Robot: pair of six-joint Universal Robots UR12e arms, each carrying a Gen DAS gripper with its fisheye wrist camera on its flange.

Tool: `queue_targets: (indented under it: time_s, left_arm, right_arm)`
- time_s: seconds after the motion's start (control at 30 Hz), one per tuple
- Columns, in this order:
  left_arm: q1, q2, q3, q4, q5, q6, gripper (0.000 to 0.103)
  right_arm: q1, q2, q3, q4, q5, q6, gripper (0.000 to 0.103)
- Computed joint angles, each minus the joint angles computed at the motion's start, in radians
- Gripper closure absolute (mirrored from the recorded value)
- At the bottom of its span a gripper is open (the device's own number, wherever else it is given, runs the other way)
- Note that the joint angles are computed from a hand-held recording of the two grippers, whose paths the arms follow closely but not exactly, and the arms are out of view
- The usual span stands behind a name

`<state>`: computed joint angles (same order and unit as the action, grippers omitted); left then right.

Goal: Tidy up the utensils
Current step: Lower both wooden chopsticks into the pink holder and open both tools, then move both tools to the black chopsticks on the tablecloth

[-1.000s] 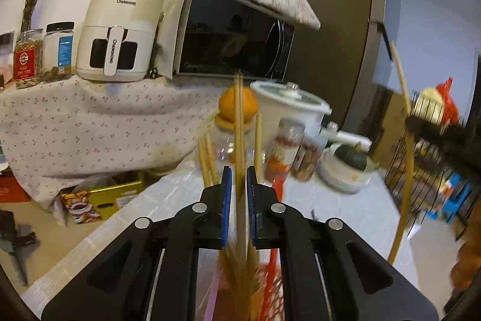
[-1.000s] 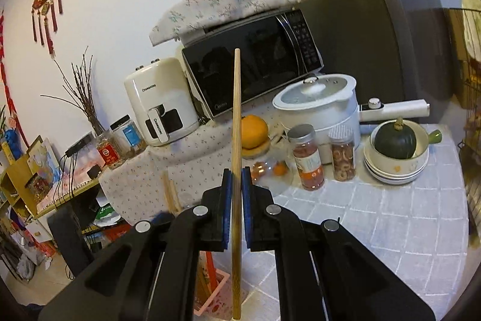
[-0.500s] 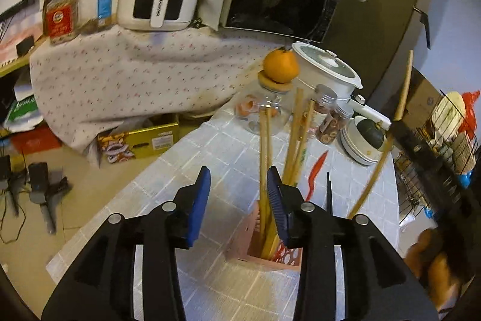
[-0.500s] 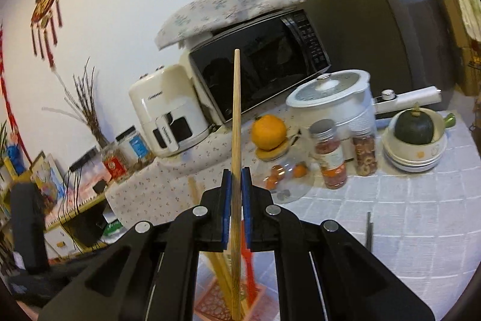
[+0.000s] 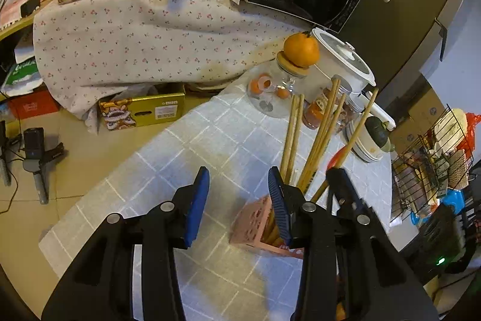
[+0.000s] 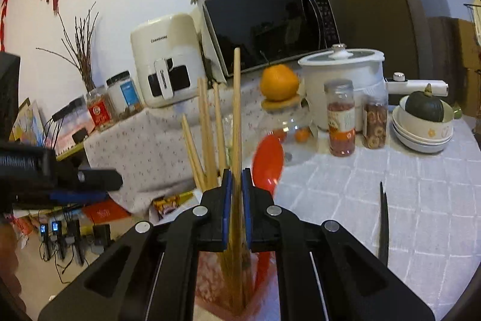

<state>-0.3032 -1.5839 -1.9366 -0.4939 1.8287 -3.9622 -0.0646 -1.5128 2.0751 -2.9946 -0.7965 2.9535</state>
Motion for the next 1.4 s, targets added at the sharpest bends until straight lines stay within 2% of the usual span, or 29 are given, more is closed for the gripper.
queue_targets:
  time_s: [0.07, 0.13, 0.17, 0.2, 0.23, 0.3, 0.57, 0.7, 0.87, 1.03, 1.23, 1.4]
  left_arm:
    - [0.0, -0.002, 0.002, 0.002, -0.011, 0.006, 0.065]
    - [-0.005, -0.006, 0.007, -0.004, -0.011, 0.012, 0.065]
    - [-0.006, -0.007, 0.009, -0.007, -0.015, 0.015, 0.065]
    - [-0.006, -0.008, 0.012, -0.012, -0.018, 0.016, 0.065]
    - [-0.006, -0.008, 0.013, -0.016, -0.022, 0.016, 0.065]
    - [-0.008, -0.008, 0.015, -0.013, -0.029, 0.016, 0.065]
    - [-0.042, -0.031, 0.052, -0.008, -0.048, 0.063, 0.065]
    - [-0.088, -0.066, 0.1, -0.008, -0.02, 0.14, 0.065]
    - [-0.132, -0.122, 0.158, -0.018, -0.039, 0.201, 0.065]
    - [-0.163, -0.193, 0.226, -0.069, -0.089, 0.257, 0.065]
    - [-0.169, -0.286, 0.313, -0.203, -0.129, 0.254, 0.064]
    - [-0.164, -0.359, 0.379, -0.291, -0.102, 0.249, 0.064]
  right_arm:
    - [-0.007, -0.004, -0.012, 0.088, 0.022, -0.038, 0.095]
    - [-0.01, -0.012, -0.038, 0.24, 0.047, -0.127, 0.095]
    - [-0.007, -0.02, -0.055, 0.329, 0.039, -0.187, 0.095]
    - [-0.008, -0.027, -0.067, 0.376, 0.03, -0.215, 0.094]
    - [-0.016, -0.031, -0.07, 0.382, 0.039, -0.211, 0.093]
    - [-0.041, -0.037, -0.075, 0.361, 0.06, -0.161, 0.077]
    - [-0.122, -0.048, -0.148, 0.463, 0.023, -0.099, 0.076]
    - [-0.163, -0.046, -0.179, 0.503, -0.015, -0.06, 0.076]
    - [-0.183, -0.034, -0.224, 0.658, -0.112, -0.083, 0.076]
    - [-0.199, -0.012, -0.265, 0.814, -0.174, -0.104, 0.076]
    - [-0.224, -0.002, -0.28, 0.876, -0.217, -0.09, 0.076]
    - [-0.236, 0.01, -0.295, 0.904, -0.216, -0.081, 0.076]
